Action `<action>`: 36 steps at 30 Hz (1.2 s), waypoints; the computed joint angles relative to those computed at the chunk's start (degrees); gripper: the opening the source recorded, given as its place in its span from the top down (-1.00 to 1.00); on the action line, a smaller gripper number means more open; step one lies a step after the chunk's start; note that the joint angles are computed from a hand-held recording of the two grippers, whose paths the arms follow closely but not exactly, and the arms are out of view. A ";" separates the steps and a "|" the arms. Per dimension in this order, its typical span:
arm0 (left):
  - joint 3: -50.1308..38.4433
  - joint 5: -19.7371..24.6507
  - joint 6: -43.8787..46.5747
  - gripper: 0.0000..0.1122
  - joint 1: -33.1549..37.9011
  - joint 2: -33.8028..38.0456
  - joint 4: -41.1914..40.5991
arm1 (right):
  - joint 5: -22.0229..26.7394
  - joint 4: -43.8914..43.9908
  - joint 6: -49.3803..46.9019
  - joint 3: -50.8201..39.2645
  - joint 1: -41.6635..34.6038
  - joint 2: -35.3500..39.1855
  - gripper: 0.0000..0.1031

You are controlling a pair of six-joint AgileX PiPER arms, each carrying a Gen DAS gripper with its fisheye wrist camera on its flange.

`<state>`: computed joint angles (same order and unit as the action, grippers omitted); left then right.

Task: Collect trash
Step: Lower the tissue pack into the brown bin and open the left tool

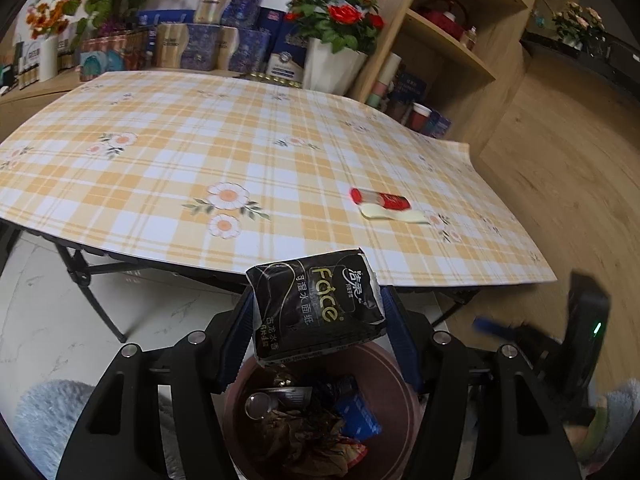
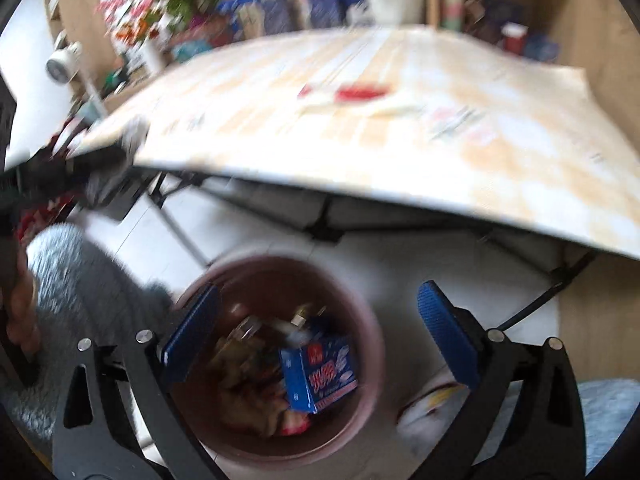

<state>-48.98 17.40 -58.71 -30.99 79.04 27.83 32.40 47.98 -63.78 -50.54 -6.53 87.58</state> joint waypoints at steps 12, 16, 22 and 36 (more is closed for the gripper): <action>-8.91 7.50 20.14 -0.09 -5.37 10.56 -12.19 | -6.31 3.34 0.54 -0.46 -3.91 -1.21 -0.88; -12.02 10.43 28.04 -0.09 -5.69 14.94 -18.39 | -6.31 2.91 1.54 -0.52 -4.59 -1.03 -0.88; -13.84 11.77 36.25 -0.14 -4.59 18.55 -26.51 | -5.89 2.01 3.60 -0.97 -5.33 -0.41 -0.88; -9.20 5.62 19.47 -0.46 -3.70 13.36 -14.70 | -4.35 2.46 4.21 -1.47 -6.89 0.72 -0.88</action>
